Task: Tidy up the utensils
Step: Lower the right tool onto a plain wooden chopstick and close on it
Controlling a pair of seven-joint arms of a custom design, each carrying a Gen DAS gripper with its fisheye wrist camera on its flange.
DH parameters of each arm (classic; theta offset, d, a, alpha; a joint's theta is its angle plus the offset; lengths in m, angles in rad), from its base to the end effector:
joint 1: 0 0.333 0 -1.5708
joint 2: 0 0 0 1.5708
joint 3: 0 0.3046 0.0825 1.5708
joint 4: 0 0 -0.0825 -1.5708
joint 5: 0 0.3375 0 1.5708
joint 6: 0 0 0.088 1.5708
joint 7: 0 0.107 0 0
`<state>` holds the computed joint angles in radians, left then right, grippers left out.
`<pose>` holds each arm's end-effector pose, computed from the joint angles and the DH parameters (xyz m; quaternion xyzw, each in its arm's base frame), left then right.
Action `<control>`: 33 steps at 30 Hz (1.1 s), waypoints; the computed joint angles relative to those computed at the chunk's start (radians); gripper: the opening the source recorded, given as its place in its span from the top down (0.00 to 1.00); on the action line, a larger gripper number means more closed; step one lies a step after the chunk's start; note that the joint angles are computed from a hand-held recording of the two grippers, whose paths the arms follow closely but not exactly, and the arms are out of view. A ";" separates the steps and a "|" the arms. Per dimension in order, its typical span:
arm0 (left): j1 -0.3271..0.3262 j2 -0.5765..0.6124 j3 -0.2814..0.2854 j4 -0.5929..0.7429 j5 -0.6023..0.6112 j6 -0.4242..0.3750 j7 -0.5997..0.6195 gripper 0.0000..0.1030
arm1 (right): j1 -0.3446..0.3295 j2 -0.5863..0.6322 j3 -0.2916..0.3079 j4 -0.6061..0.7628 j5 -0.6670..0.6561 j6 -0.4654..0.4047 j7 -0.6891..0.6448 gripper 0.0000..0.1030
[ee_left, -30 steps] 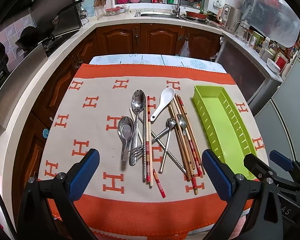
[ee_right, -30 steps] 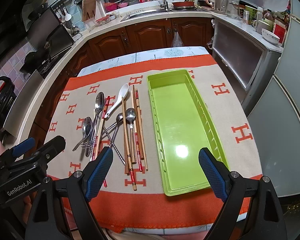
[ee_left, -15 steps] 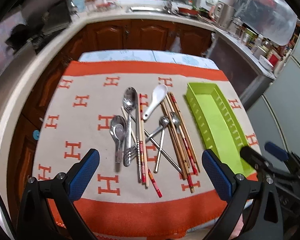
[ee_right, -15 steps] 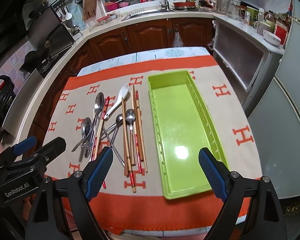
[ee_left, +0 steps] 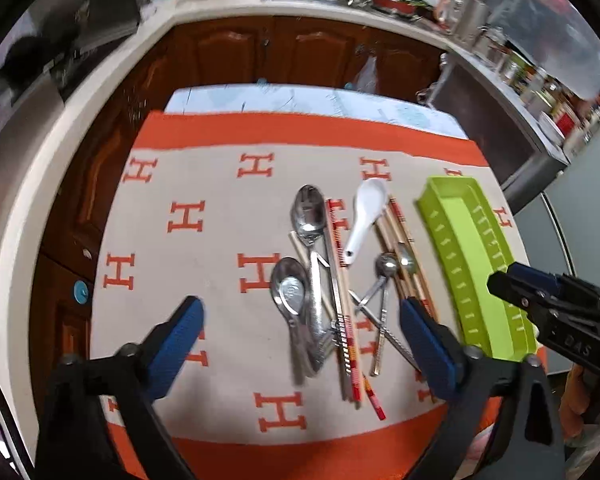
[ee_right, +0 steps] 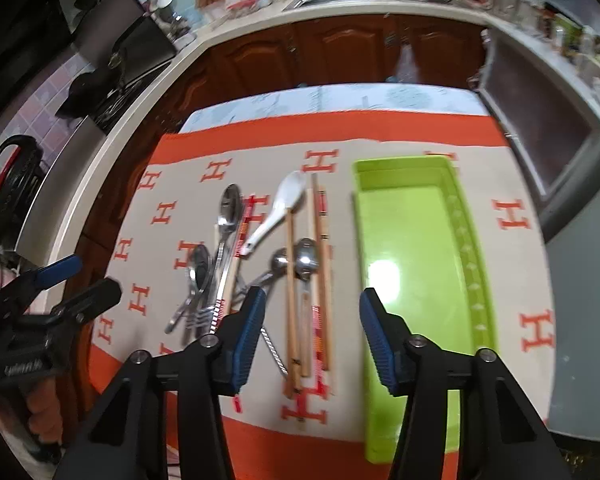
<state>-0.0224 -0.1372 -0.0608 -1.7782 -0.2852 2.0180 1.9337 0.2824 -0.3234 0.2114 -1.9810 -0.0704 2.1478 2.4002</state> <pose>0.5007 -0.0605 0.6396 -0.5491 0.8039 -0.2181 0.0680 0.3946 0.2272 0.6445 -0.5727 0.7815 -0.0958 0.2283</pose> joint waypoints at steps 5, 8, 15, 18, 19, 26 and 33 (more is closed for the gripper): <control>0.018 0.104 -0.009 0.074 0.015 -0.082 -0.034 0.43 | 0.025 0.108 -0.044 0.047 0.106 0.036 -0.091 0.65; 0.027 0.137 -0.022 0.081 -0.006 -0.121 -0.037 0.60 | 0.035 0.175 -0.058 0.074 0.145 0.024 -0.115 0.71; 0.025 0.184 -0.055 0.076 -0.035 -0.161 -0.054 0.78 | 0.054 0.265 -0.082 0.082 0.187 0.017 -0.131 0.78; 0.016 0.191 -0.067 0.071 -0.027 -0.147 -0.062 0.78 | 0.062 0.292 -0.087 0.087 0.192 0.025 -0.132 0.79; 0.013 0.195 -0.070 0.072 -0.027 -0.143 -0.063 0.78 | 0.064 0.297 -0.090 0.087 0.193 0.028 -0.134 0.81; 0.005 0.225 -0.080 0.108 -0.015 -0.155 -0.085 0.78 | 0.070 0.344 -0.101 0.117 0.203 0.026 -0.148 0.90; 0.006 0.271 -0.094 0.152 -0.021 -0.162 -0.121 0.78 | 0.071 0.301 -0.105 0.061 0.215 0.076 -0.126 0.94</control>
<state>-0.0165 0.1337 -0.1548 -1.6258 -0.3060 1.8558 1.8125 0.3538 -0.0220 0.1062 -1.9196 0.1442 2.2238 2.2740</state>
